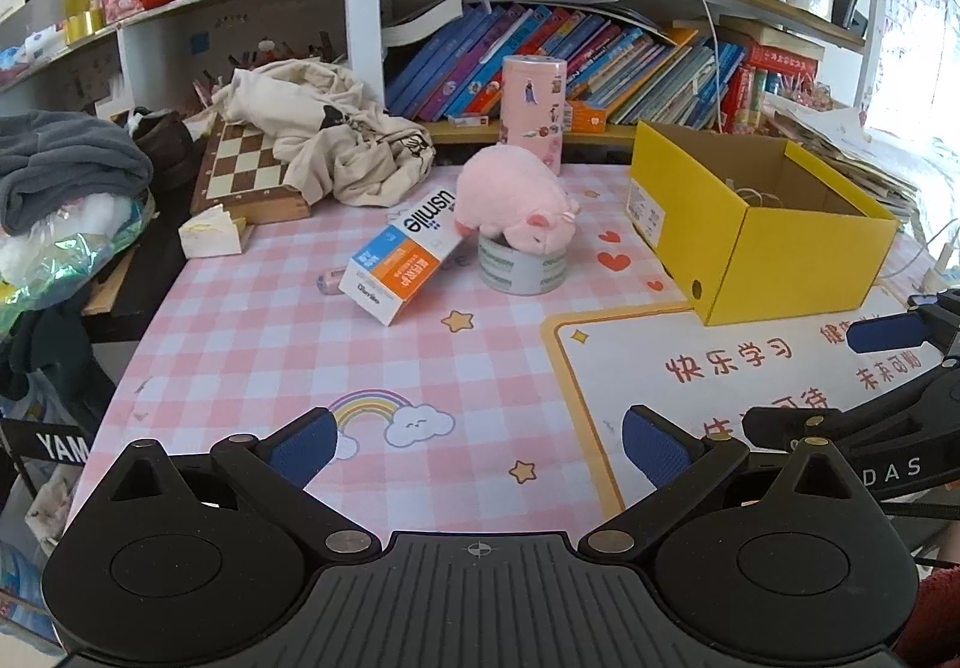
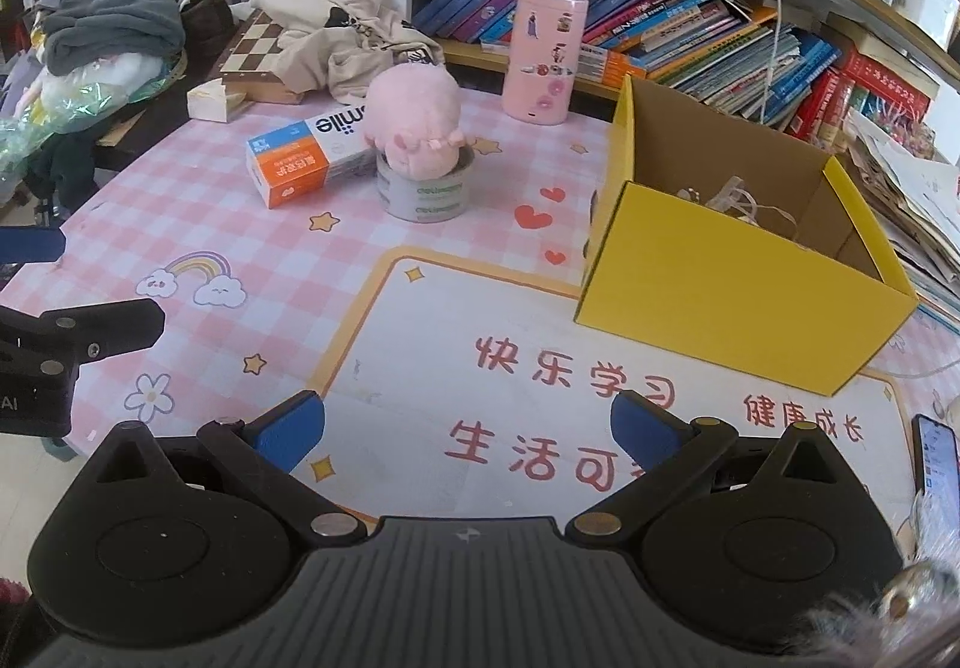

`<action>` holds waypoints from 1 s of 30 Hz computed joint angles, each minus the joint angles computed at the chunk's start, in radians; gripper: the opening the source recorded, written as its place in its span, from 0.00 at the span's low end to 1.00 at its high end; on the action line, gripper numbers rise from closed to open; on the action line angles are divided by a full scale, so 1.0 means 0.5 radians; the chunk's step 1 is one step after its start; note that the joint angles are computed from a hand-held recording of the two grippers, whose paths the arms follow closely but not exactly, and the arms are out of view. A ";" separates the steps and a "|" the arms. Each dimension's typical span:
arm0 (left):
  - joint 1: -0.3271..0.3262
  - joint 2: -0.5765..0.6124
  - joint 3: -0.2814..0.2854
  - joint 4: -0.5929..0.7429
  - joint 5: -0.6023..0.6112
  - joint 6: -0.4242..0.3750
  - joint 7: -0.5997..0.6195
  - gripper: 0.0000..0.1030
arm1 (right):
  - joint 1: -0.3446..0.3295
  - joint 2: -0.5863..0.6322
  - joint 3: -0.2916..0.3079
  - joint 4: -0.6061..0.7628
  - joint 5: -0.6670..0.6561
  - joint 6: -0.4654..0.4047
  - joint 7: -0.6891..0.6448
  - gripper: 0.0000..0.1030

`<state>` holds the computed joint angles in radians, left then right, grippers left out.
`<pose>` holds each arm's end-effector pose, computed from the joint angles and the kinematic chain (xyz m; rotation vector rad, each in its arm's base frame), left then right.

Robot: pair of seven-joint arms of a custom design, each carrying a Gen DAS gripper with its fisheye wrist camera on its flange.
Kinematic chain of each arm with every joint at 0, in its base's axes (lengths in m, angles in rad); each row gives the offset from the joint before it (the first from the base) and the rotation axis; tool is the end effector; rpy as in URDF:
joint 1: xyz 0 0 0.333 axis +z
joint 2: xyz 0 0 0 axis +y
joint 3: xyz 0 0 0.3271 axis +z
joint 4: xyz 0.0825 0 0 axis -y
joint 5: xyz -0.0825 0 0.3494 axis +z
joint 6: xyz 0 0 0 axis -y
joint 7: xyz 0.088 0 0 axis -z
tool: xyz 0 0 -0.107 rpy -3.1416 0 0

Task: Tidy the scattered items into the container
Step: 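Withdraw both tools up and away from the yellow box, then move the right tool toward the pink plush pig while the left tool approaches the usmile box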

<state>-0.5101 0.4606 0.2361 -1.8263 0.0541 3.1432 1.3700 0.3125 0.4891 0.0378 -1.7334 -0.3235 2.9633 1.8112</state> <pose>0.6405 -0.2117 0.4250 -1.5516 1.8966 -0.8912 0.6417 0.2526 0.4149 -2.0756 1.3835 -0.6336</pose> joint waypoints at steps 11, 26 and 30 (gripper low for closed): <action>0.063 0.046 -0.058 0.075 -0.010 -0.061 -0.040 0.99 | -0.042 0.063 0.072 0.108 0.068 -0.062 -0.160 1.00; 0.061 0.189 -0.013 0.316 0.168 -0.220 -0.258 0.99 | -0.171 0.315 0.269 0.479 0.318 -0.224 -0.584 1.00; 0.095 0.245 -0.041 0.411 0.219 -0.252 -0.286 0.99 | -0.185 0.402 0.300 0.619 0.394 -0.274 -0.718 0.98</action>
